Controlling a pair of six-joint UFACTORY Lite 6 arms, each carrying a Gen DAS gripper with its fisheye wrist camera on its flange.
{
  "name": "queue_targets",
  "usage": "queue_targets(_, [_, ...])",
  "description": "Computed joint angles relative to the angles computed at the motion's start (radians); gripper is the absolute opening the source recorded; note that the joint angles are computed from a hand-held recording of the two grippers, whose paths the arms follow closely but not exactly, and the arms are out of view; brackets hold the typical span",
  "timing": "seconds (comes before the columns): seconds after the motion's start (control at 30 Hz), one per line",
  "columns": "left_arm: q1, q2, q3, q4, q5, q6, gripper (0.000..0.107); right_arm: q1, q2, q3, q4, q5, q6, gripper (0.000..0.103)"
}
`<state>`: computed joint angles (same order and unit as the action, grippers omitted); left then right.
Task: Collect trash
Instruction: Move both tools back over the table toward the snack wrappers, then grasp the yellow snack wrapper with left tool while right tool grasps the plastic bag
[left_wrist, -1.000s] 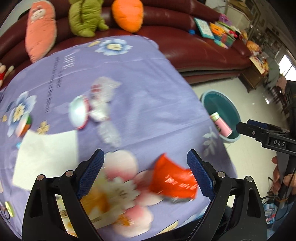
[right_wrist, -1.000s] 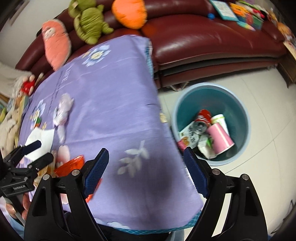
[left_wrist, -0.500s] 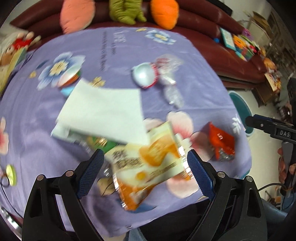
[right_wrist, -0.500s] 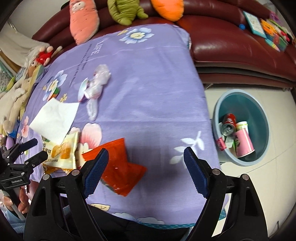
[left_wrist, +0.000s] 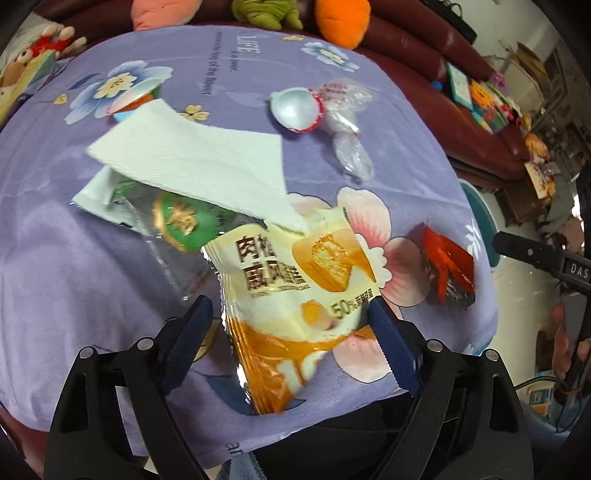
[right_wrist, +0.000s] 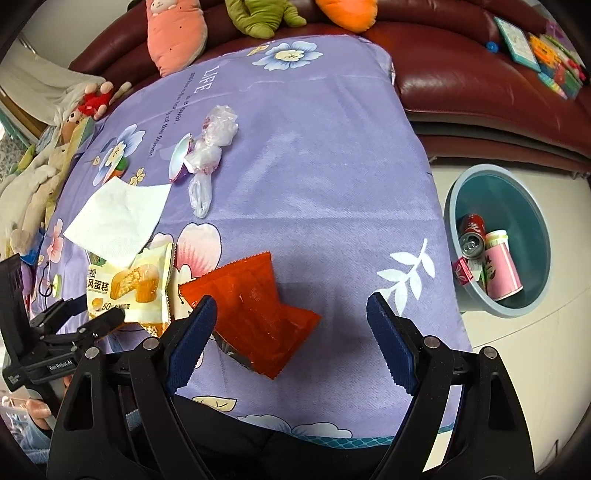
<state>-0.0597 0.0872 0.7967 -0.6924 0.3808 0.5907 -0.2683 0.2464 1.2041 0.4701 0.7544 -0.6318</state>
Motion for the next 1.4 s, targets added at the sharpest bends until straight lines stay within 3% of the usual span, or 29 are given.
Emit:
queue_targets(0.1, [-0.004,0.034,0.016,-0.064,0.004,0.05,0.081,-0.01,0.014,0.001,0.011,0.0,-0.006,0.079])
queue_targets(0.17, [-0.015,0.019,0.009,-0.084,-0.002,0.066,0.038,-0.015,0.021,0.0,0.016,-0.003,-0.01,0.079])
queue_targets(0.23, [-0.039,-0.012,0.003,-0.027,-0.026,0.012,0.032,-0.017,0.028,0.002,0.022,-0.004,-0.012,0.079])
queue_targets(0.6, [0.04,-0.073,0.181,-0.021,0.046,-0.006,0.029,0.043,0.102,0.107,0.036,-0.002,0.027,0.079])
queue_targets(0.87, [0.139,0.138,0.449,-0.094,0.055,0.033,0.029,0.19,0.295,0.369,-0.016,-0.004,0.149,0.079])
queue_targets(1.13, [0.208,0.377,0.68,-0.083,0.109,0.018,0.029,0.304,0.628,0.793,-0.089,0.075,0.283,0.079])
queue_targets(1.4, [0.235,0.544,0.859,-0.032,0.162,-0.041,0.029,0.355,1.019,1.361,-0.15,0.251,0.373,0.075])
